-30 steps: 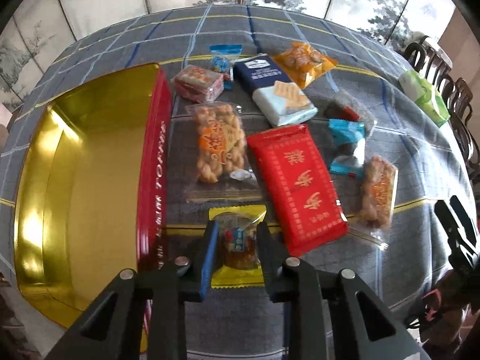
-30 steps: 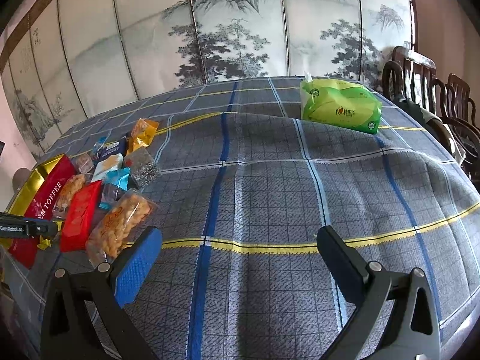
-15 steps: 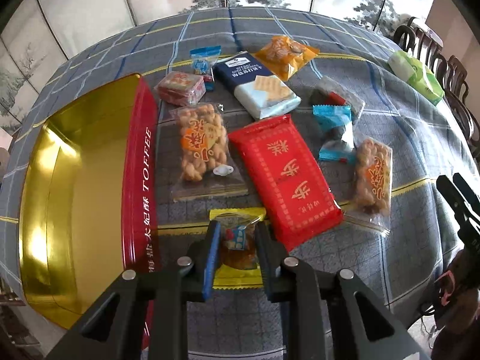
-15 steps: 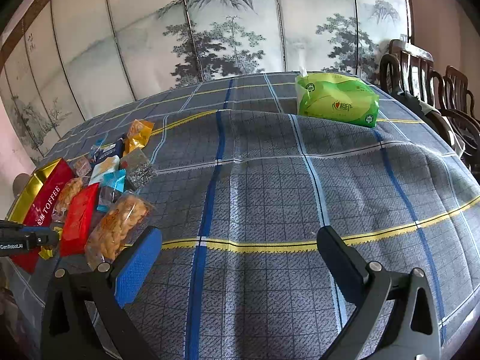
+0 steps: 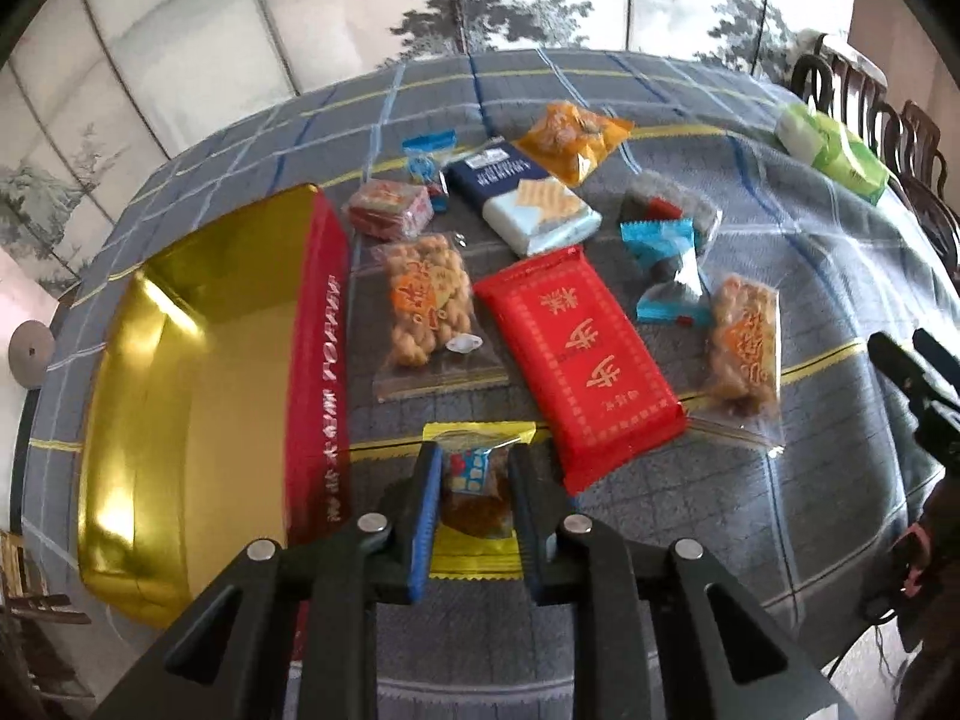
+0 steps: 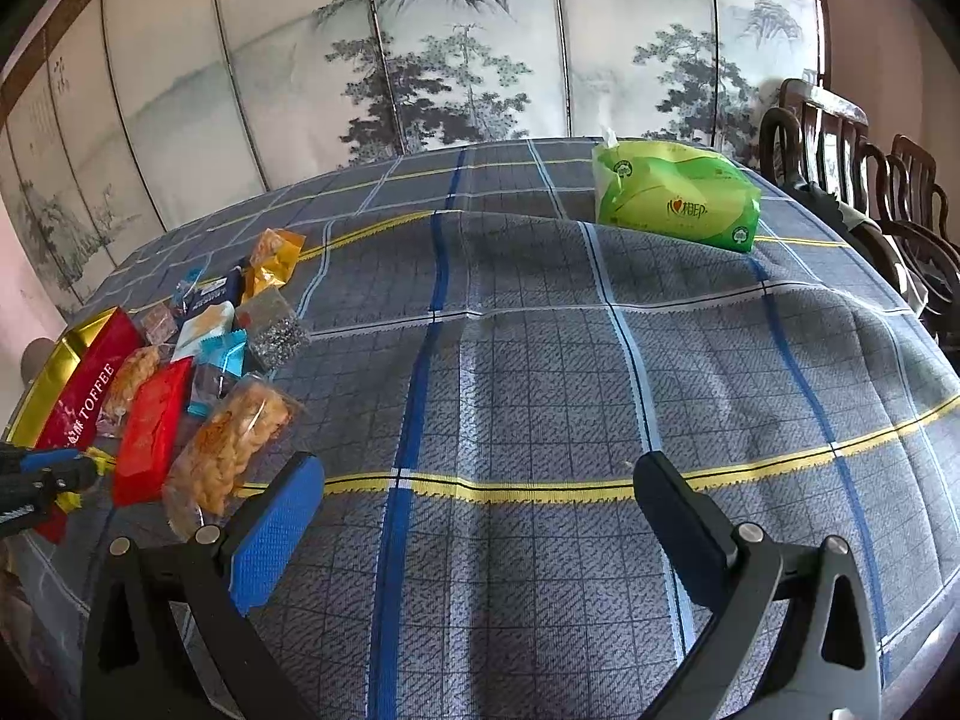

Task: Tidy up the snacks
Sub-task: 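Carry the yellow packet to the gold tray with left while right grasps a peanut bag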

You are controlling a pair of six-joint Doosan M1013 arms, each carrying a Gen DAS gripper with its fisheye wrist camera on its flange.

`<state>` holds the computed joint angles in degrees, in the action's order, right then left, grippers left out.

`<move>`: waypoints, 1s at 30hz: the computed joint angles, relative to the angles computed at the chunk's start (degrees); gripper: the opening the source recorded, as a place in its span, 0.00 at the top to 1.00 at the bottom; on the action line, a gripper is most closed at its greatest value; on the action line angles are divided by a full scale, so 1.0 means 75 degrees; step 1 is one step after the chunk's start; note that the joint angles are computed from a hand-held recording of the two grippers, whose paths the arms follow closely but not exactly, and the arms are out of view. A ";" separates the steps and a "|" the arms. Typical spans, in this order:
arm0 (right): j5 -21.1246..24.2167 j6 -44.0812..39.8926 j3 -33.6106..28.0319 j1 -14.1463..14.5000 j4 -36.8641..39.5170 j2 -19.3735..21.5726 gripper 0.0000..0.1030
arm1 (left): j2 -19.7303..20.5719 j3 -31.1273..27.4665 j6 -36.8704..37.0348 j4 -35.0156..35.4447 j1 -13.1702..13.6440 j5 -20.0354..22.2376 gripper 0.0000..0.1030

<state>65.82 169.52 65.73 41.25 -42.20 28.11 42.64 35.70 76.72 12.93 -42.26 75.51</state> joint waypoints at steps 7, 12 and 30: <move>0.0461 -0.0252 -0.0325 0.0043 0.0092 0.0179 0.00 | -0.0393 0.0427 -0.0091 0.0253 -0.0064 -0.0475 0.78; 0.0489 -0.0470 -0.0702 0.0170 0.0026 0.0308 0.00 | -0.0571 0.0590 -0.0123 0.0214 -0.0038 -0.0623 0.78; 0.0751 -0.1343 -0.2401 0.0094 0.1165 0.1238 0.29 | -0.0989 0.1056 -0.0460 -0.0064 0.0289 -0.1085 0.78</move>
